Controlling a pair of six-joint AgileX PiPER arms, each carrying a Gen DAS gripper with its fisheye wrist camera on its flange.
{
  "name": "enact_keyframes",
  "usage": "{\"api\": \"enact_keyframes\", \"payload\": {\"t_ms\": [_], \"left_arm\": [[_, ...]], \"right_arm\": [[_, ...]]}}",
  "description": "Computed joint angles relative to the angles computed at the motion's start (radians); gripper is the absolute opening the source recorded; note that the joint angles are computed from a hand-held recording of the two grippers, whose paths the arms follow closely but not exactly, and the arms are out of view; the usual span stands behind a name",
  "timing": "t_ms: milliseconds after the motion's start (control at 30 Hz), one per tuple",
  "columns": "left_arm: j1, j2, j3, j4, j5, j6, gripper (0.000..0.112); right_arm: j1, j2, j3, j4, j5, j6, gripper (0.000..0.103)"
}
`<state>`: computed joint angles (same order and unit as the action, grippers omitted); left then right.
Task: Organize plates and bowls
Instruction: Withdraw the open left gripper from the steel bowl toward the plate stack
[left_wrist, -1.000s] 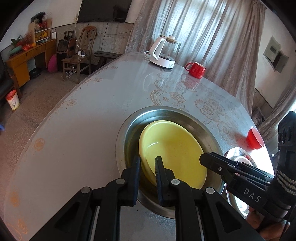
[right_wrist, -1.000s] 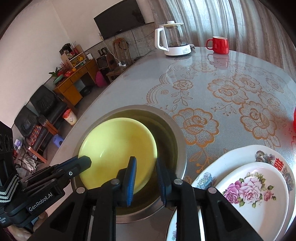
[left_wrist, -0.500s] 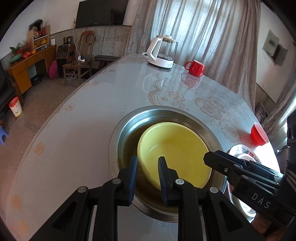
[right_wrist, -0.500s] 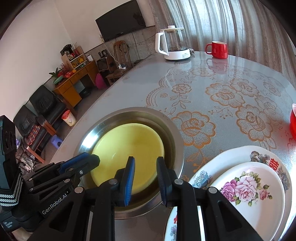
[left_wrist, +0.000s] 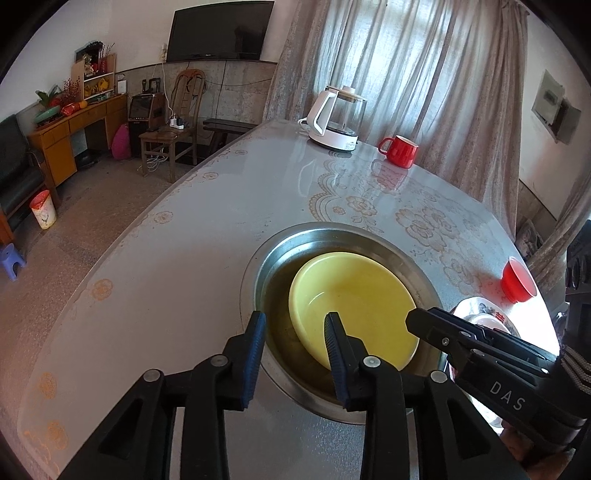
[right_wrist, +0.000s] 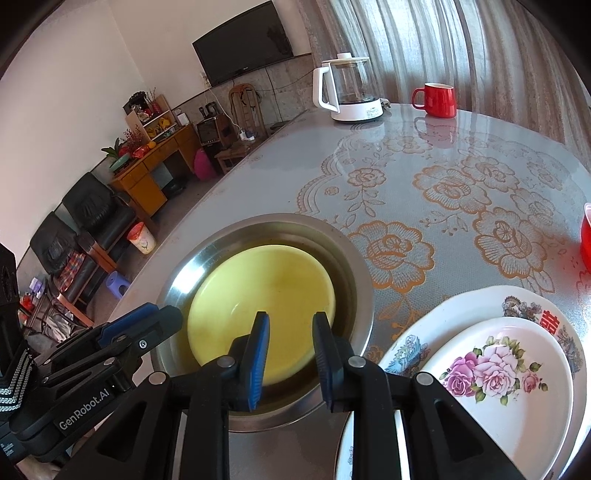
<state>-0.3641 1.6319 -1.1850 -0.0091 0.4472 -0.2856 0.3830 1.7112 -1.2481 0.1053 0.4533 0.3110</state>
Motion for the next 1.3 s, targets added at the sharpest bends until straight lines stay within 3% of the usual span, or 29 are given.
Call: {"api": "enact_keyframes", "payload": {"t_ms": [433,600,767,1067,1300], "left_arm": [[-0.035,-0.059,0.075,0.086,-0.027,-0.069,0.034],[-0.058,-0.082,0.094,0.165,-0.036,-0.141,0.046],[-0.094,-0.101,0.108,0.245,-0.038,-0.210,0.046],[-0.155,-0.111,0.102,0.328,-0.028,-0.268,0.047],[-0.203,-0.089,0.063,0.358,-0.003,-0.278,0.048]], "right_arm": [[0.015,-0.088,0.088,-0.029,-0.055,0.040,0.034],[0.008,-0.142,0.143,-0.040,-0.086,0.061,0.039],[-0.011,-0.197,0.201,-0.076,-0.105,0.106,0.039],[-0.123,-0.316,0.326,-0.040,-0.120,0.096,0.039],[-0.264,-0.397,0.418,0.065,-0.120,-0.003,0.039]]}}
